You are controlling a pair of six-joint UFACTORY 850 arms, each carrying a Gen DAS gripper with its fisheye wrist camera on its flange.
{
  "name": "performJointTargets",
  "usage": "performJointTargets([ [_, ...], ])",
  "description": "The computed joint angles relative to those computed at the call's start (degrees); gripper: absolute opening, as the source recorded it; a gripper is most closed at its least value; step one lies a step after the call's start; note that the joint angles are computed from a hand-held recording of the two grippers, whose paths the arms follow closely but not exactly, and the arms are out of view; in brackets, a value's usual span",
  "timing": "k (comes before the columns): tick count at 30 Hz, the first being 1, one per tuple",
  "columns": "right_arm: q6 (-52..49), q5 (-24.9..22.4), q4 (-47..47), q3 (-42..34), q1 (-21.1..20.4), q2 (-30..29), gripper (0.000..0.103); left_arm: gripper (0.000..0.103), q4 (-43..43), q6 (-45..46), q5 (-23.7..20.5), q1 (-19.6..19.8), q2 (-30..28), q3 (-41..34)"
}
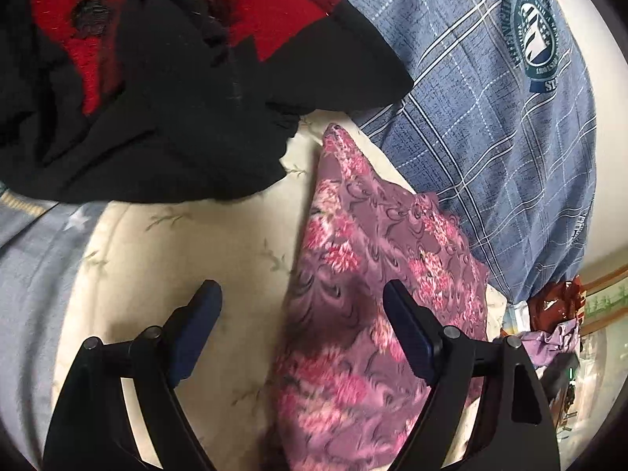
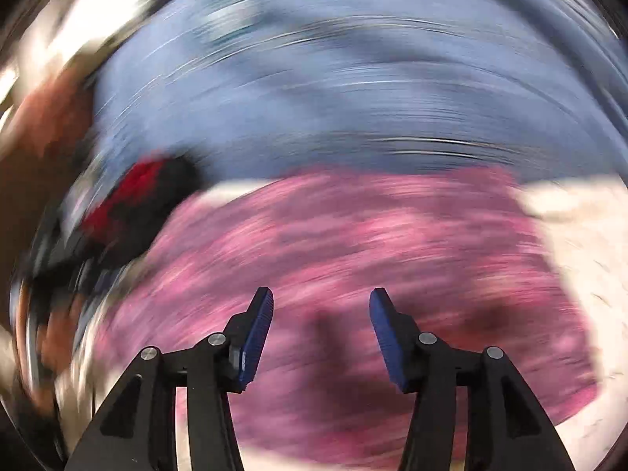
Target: Fold small clothes
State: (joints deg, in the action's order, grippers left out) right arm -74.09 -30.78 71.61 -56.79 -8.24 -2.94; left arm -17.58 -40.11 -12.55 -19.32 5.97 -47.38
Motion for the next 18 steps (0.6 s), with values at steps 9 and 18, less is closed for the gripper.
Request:
performJointTargets([
  [9,27.19,-6.11,-12.07,-24.14,-5.38,-21.00,0.063,0.086,-16.75,26.27,-9.75,3.87,-13.12,-14.82],
  [18,10.15,-7.60,-0.45,-22.93,-5.18,-20.13,0.009,0.008,-12.59,24.50,-2.58,3.76,-12.44,-14.46],
])
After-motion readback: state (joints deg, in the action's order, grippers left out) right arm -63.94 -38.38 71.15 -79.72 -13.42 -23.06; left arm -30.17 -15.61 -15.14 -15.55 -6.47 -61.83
